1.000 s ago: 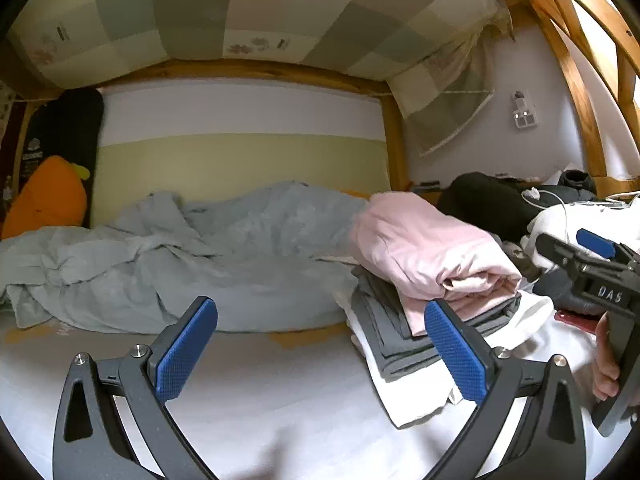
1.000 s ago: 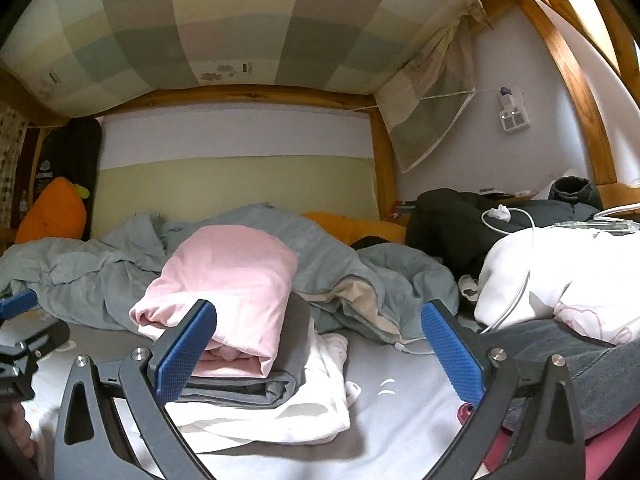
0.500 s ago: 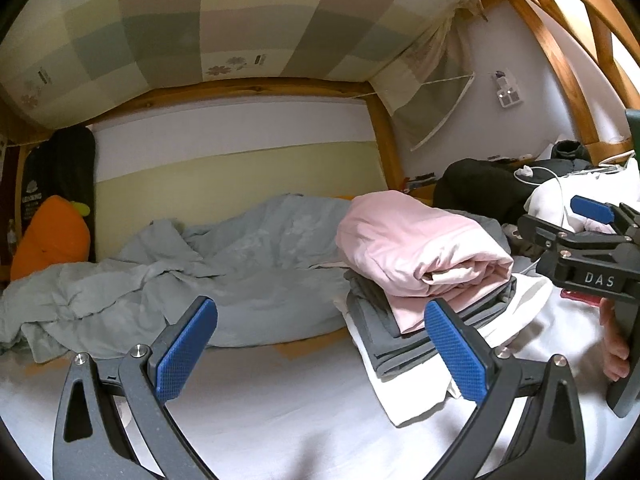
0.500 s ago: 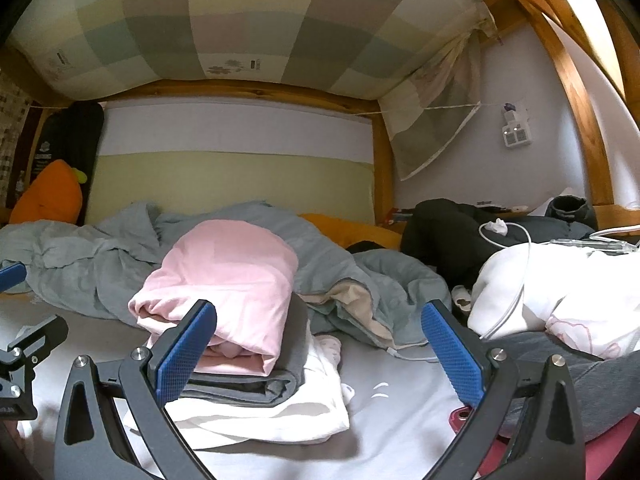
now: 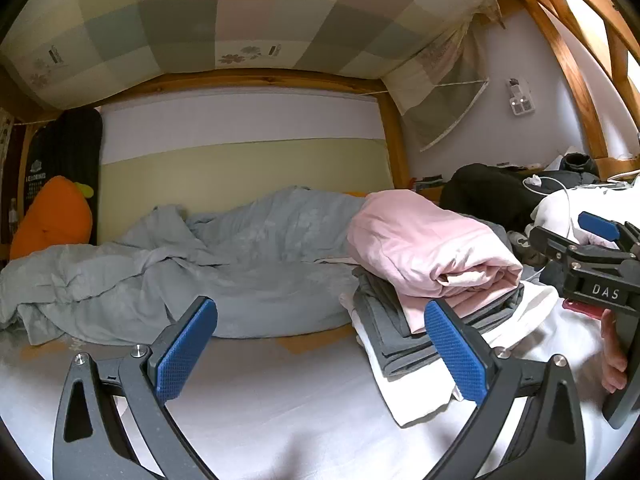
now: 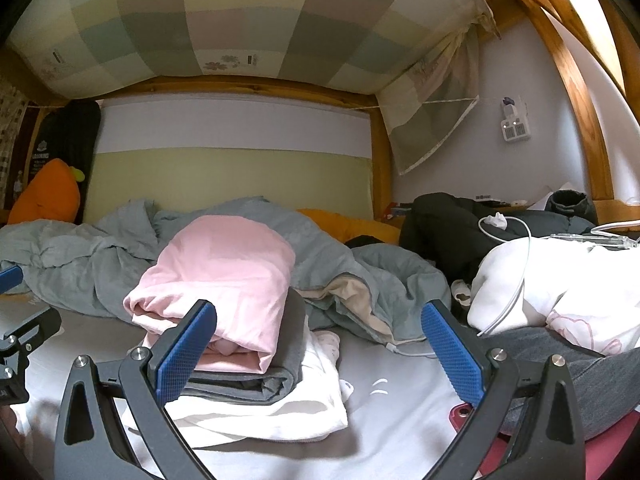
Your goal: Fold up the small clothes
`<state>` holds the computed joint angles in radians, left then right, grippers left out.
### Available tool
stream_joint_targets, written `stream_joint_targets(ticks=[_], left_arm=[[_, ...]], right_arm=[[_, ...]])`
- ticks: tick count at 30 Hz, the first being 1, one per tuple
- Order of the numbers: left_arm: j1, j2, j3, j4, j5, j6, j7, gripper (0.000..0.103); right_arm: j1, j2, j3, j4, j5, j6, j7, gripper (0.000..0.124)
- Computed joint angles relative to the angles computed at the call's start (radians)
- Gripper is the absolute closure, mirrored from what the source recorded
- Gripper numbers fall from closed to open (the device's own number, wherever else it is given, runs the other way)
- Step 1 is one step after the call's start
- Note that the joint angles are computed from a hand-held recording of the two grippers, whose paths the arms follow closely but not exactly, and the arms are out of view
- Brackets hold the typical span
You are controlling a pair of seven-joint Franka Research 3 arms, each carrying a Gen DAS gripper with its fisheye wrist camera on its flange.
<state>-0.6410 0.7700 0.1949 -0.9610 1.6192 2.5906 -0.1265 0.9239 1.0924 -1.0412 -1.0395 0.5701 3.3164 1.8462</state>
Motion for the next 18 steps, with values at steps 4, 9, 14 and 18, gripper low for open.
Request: stream_joint_targets(ticks=[4, 9, 14, 18], left_arm=[[-0.002, 0.003, 0.000, 0.003, -0.004, -0.004, 0.006, 0.000], [-0.002, 0.005, 0.001, 0.006, -0.009, -0.003, 0.009, 0.000], [0.001, 0.009, -0.001, 0.012, -0.024, 0.001, 0.019, 0.000], [0.002, 0.008, 0.000, 0.009, -0.034, 0.008, 0.020, 0.000]], right_arm=[[-0.001, 0.001, 0.001, 0.003, 0.003, 0.003, -0.006, 0.021], [0.000, 0.004, -0.003, 0.004, 0.006, 0.002, -0.006, 0.021], [0.002, 0.004, -0.006, 0.001, 0.003, 0.003, -0.007, 0.021], [0.004, 0.005, -0.007, 0.001, 0.007, 0.002, -0.012, 0.021]])
